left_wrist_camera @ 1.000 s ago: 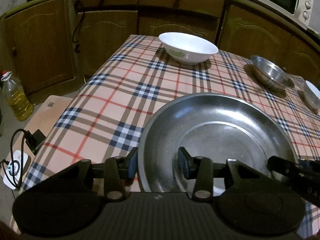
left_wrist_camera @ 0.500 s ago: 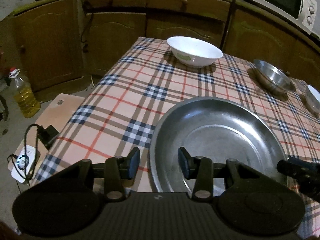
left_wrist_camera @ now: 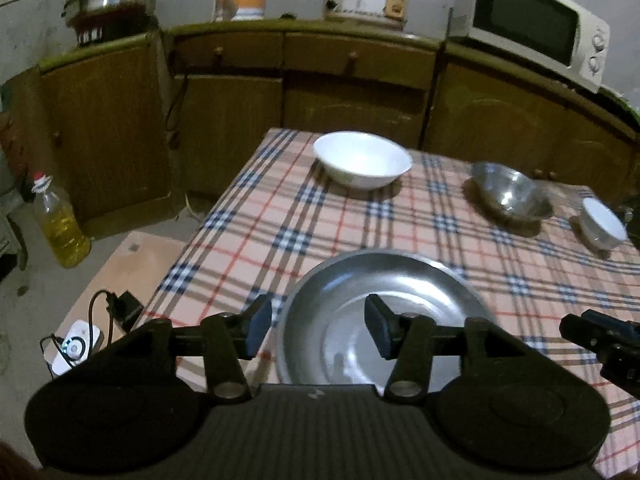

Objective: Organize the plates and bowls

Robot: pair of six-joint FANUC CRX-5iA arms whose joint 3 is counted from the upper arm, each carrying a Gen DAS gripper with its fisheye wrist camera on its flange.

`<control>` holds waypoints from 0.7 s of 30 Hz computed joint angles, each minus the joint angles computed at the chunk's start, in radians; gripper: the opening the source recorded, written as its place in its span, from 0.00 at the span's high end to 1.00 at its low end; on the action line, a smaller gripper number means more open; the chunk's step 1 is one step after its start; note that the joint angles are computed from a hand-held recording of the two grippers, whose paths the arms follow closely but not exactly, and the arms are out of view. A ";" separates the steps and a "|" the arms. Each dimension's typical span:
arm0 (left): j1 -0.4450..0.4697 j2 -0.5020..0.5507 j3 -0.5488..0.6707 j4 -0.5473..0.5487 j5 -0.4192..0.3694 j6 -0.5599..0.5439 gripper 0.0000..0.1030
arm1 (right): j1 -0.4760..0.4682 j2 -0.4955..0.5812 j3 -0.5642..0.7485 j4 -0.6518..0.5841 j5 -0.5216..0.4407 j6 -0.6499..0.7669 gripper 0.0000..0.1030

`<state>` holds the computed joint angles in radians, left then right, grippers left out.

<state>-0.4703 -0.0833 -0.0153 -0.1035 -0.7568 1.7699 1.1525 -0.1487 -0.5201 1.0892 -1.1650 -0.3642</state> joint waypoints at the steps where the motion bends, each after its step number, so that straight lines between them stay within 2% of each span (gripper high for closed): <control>1: -0.010 -0.002 0.006 -0.005 -0.003 0.007 0.46 | 0.009 -0.007 -0.001 0.003 -0.020 -0.001 0.65; 3: -0.030 -0.004 0.021 -0.011 -0.009 0.016 0.44 | 0.028 -0.026 -0.005 0.009 -0.061 0.004 0.62; 5: -0.056 -0.004 0.035 -0.028 -0.012 0.034 0.40 | 0.047 -0.044 -0.011 0.018 -0.102 0.008 0.52; 8: -0.100 0.006 0.063 -0.054 -0.027 0.050 0.38 | 0.074 -0.072 -0.026 0.039 -0.160 0.006 0.42; 12: -0.143 0.024 0.091 -0.054 -0.032 0.049 0.36 | 0.107 -0.108 -0.042 0.054 -0.237 0.004 0.34; 21: -0.230 0.075 0.159 -0.085 -0.029 0.049 0.34 | 0.148 -0.199 -0.095 0.043 -0.364 -0.030 0.32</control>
